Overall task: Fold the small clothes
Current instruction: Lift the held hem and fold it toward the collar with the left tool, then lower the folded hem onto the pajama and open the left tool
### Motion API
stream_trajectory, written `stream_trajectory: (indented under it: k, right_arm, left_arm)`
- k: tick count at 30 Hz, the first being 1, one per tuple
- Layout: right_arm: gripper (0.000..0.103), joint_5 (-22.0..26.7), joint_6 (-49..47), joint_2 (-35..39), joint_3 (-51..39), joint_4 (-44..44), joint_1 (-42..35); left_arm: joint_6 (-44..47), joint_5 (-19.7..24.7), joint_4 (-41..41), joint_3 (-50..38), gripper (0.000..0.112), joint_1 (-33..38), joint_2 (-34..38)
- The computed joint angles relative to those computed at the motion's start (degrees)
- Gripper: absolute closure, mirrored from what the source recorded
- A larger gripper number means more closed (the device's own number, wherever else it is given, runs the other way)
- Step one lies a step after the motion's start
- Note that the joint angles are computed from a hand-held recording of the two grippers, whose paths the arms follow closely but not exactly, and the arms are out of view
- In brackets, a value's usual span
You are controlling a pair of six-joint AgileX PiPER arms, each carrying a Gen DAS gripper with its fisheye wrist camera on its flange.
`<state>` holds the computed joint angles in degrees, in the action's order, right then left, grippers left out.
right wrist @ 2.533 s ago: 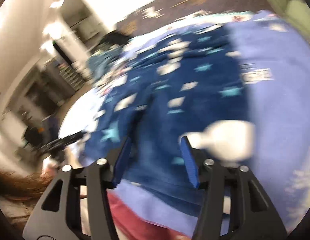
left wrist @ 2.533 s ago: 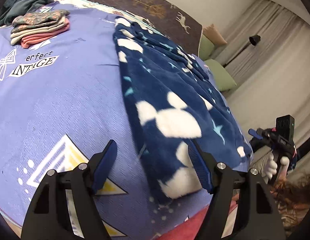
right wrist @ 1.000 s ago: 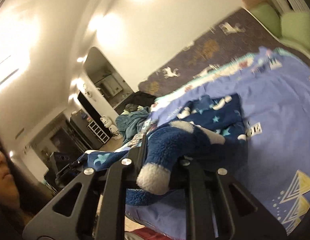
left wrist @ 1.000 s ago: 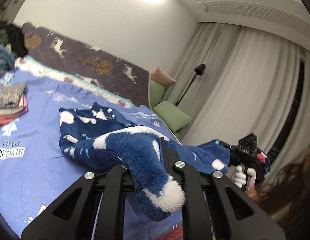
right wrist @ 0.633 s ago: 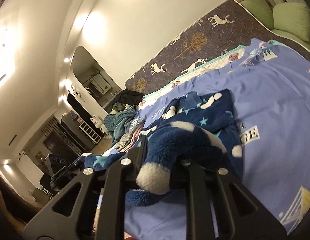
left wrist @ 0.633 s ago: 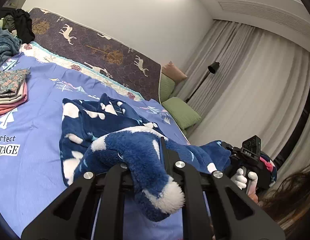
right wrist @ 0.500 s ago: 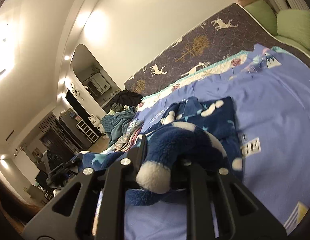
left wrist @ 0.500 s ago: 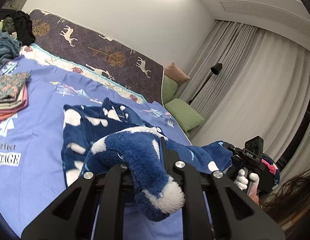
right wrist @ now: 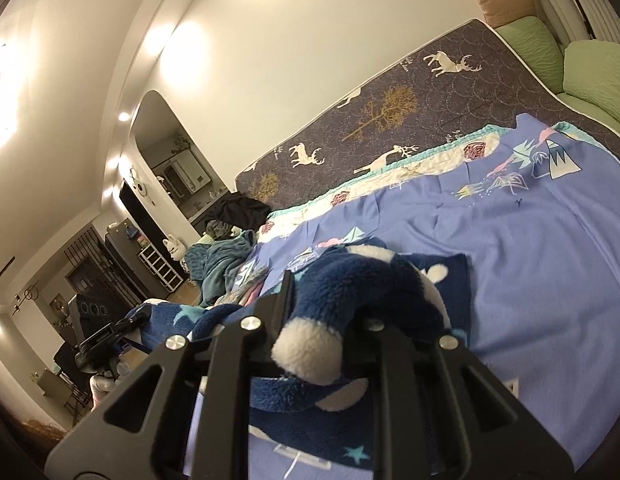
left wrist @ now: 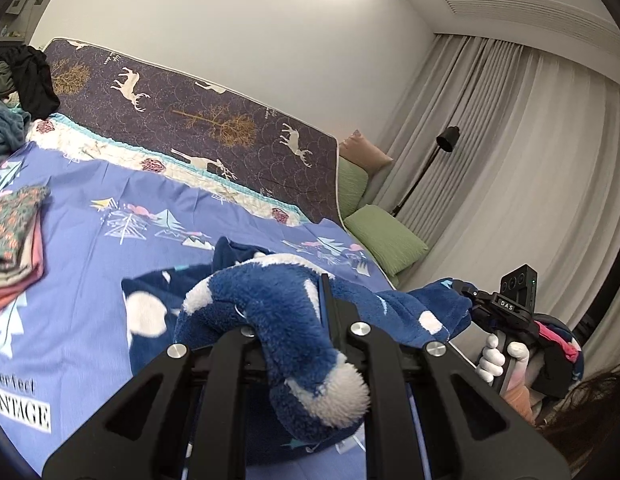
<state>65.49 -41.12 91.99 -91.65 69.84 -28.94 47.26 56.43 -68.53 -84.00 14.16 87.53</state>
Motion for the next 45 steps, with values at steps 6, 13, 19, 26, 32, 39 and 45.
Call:
stream_trajectory:
  k: [6,13,19,26,32,39,45]
  right_arm:
    - [0.085,-2.7,5.9,9.0,-11.5,-3.8,3.7]
    - [0.084,-3.7,16.5,24.0,-29.8,-13.6,8.8]
    - [0.084,-0.3,27.8,38.3,-46.6,-27.8,12.9]
    - [0.072,2.3,26.6,39.3,-45.0,-24.6,11.3]
    - [0.046,-0.8,17.7,28.8,-31.5,-23.1,10.5]
    - [0.041,-7.3,4.2,15.5,-15.2,-34.6,13.7]
    - [0.041,-7.2,5.7,19.0,-19.7,-45.9,21.9]
  left_arm:
    - [-6.7,-2.6,4.6,-12.0,0.100,-3.0,9.7]
    - [-20.0,-2.7,15.9,-29.7,0.100,-6.3,25.6]
    - [-30.5,-0.1,26.4,-43.0,0.099,-8.5,40.2]
    - [-27.9,0.8,21.2,-41.1,0.094,-6.6,40.5]
    - [-19.2,0.2,8.9,-31.6,0.070,-4.0,34.7]
    - [-8.1,3.5,4.5,-19.7,0.070,-2.4,25.4]
    - [-16.8,12.2,19.5,-32.7,0.070,-10.1,32.6]
